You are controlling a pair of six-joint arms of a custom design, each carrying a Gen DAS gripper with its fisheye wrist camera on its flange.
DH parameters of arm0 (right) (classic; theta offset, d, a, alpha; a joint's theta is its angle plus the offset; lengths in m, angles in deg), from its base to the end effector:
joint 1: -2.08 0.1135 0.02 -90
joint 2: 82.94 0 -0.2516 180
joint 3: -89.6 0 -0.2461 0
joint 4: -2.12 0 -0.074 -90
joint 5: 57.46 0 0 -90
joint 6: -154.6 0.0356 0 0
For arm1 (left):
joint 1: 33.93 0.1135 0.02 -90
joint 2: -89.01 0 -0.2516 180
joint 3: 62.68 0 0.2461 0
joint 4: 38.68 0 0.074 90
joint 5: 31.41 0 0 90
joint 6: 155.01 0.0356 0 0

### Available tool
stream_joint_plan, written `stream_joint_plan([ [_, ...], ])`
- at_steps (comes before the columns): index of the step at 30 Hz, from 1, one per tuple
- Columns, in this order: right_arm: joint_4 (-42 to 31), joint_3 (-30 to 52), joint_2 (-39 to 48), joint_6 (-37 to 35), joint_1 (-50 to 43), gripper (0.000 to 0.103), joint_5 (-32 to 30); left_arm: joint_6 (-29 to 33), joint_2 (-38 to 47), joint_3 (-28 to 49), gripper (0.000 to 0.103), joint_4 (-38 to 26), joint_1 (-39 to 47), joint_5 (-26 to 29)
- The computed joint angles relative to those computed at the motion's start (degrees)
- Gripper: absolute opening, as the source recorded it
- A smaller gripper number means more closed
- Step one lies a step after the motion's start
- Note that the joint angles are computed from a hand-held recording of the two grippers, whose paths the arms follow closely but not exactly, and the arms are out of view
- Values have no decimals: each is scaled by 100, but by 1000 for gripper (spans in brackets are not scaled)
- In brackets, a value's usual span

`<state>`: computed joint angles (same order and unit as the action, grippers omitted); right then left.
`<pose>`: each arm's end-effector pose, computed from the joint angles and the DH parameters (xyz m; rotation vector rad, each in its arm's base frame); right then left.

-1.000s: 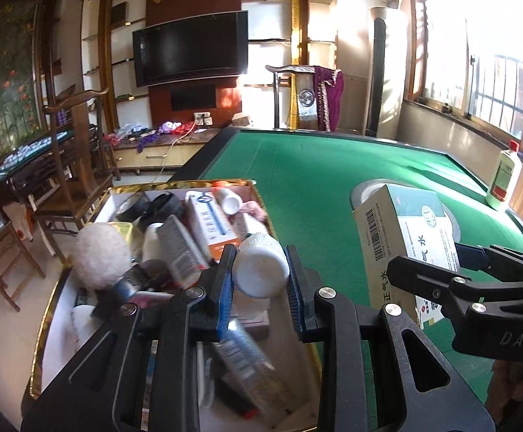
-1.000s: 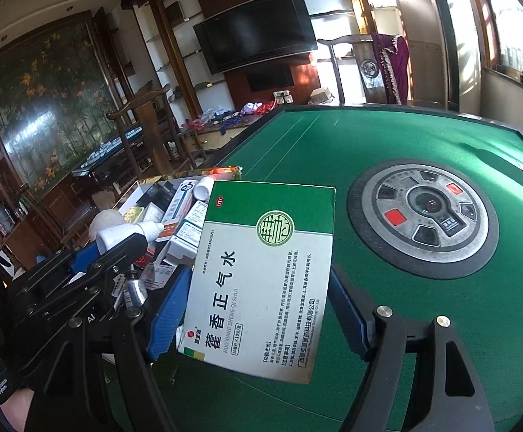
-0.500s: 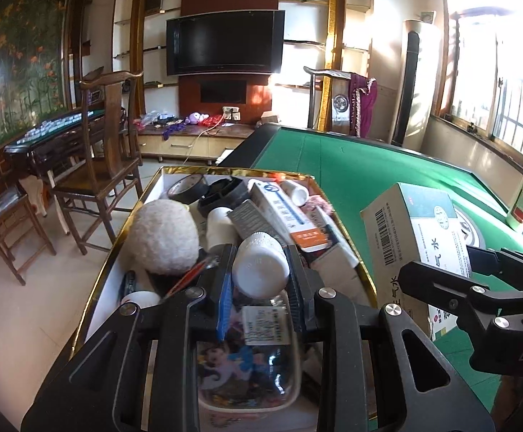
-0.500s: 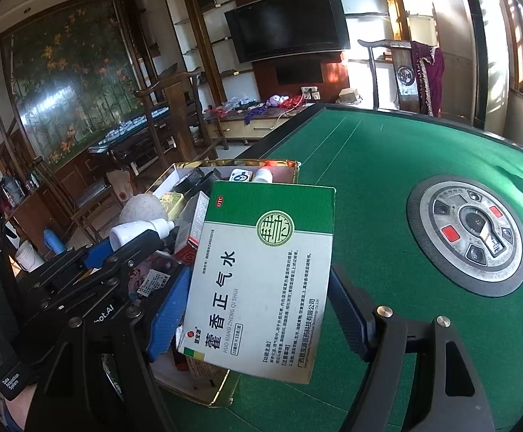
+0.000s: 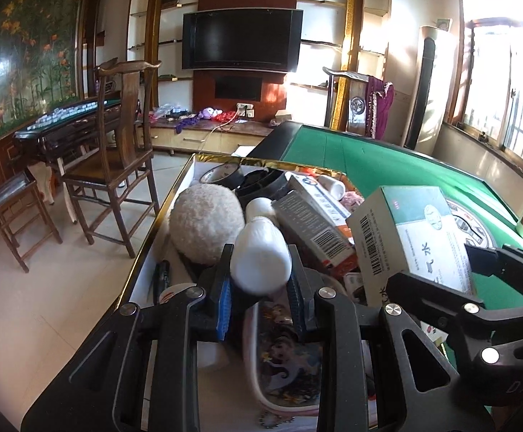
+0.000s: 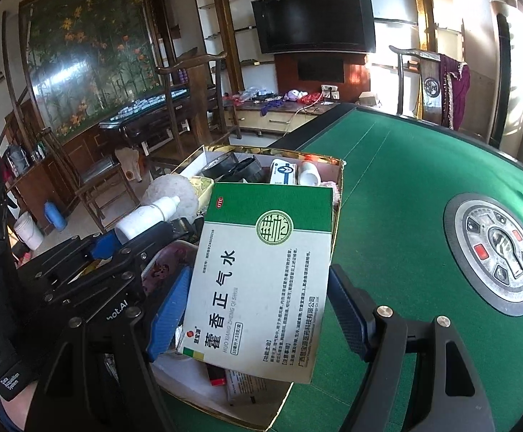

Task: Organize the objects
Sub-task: 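Open both tools to drop the dropper bottle and medicine box into the tray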

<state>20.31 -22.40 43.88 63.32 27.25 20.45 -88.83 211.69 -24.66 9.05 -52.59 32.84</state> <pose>0.3415 0.1687 0.0335 -0.6352 2.2136 0.4571 0.2546 -0.0697 0.0165 -0.3387 2.1165 0.0685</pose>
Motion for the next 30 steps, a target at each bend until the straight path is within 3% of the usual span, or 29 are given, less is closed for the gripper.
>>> stream_joint_plan([
  [3, -35, 147, 64, -6, 66, 76, 89, -11, 102, -87, 26, 266, 152, 208],
  [10, -826, 1189, 395, 65, 156, 75, 299, 10, 40, -70, 26, 176, 126, 189],
  [12, -1097, 1595, 575, 82, 197, 75, 372, -32, 21, -18, 32, 13, 123, 232],
  [14, -1441, 2040, 768, 96, 226, 75, 403, -78, 49, 60, 46, -163, 148, 332],
  [18, -2055, 2935, 1185, 171, 285, 75, 475, -70, 56, 140, 49, -304, 120, 354],
  [22, -2867, 3950, 1660, 242, 313, 75, 406, -81, 79, 262, 70, -523, 199, 545],
  [25, -3614, 4817, 2072, 208, 354, 75, 474, -166, 92, 360, 77, -688, 336, 779],
  [27, -3731, 4963, 2134, 206, 339, 76, 424, -163, 95, 340, 78, -614, 363, 837],
  [30, -3219, 4399, 1771, 321, 175, 84, 131, -143, 94, 393, 79, -720, 307, 753],
])
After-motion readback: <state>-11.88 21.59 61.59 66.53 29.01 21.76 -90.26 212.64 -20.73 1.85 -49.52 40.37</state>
